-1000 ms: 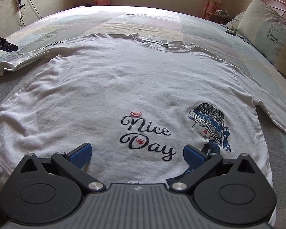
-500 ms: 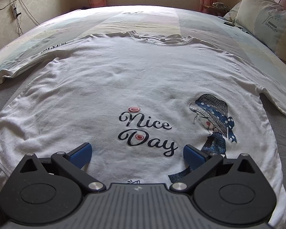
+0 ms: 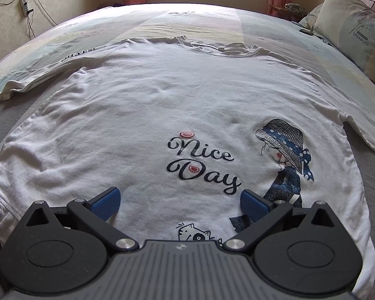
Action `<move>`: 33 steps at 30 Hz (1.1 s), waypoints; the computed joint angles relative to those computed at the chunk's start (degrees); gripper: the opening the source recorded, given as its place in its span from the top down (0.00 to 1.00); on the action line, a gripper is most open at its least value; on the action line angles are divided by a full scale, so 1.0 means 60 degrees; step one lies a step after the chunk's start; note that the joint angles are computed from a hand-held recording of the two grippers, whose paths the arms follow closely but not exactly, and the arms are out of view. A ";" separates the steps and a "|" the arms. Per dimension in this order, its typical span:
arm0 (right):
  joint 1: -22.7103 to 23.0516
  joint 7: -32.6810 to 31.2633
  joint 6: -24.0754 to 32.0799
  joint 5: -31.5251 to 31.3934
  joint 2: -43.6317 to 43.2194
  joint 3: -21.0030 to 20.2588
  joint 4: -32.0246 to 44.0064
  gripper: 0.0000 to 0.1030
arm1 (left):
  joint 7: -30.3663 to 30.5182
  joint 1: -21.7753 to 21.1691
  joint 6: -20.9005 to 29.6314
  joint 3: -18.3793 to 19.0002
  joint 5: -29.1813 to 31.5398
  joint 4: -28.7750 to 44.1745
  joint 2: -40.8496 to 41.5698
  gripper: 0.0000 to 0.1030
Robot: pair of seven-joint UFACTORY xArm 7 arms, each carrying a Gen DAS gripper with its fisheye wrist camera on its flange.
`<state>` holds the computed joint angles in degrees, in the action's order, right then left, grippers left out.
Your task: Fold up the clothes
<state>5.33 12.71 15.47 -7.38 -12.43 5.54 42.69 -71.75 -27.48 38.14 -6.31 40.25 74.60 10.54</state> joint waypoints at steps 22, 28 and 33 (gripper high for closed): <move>-0.0012 0.0180 0.0010 -0.0158 -0.0003 0.0014 0.0002 0.00 | 0.4357 -0.1555 0.2920 0.0254 0.1803 0.1696 0.1218 0.84; -0.0035 0.0182 -0.0112 -0.0152 0.0017 0.0025 -0.0034 0.00 | 0.5016 -0.1107 0.3132 -0.0166 0.1051 0.1003 0.0439 0.70; -0.0025 0.0152 -0.0182 -0.0123 0.0005 0.0012 -0.0080 0.00 | 0.4344 -0.0682 0.2774 -0.0253 0.0577 0.0254 -0.0313 0.68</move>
<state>5.18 13.62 14.38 -8.12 -12.40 5.61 42.21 -45.69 -31.57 54.78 -7.83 43.71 76.13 8.66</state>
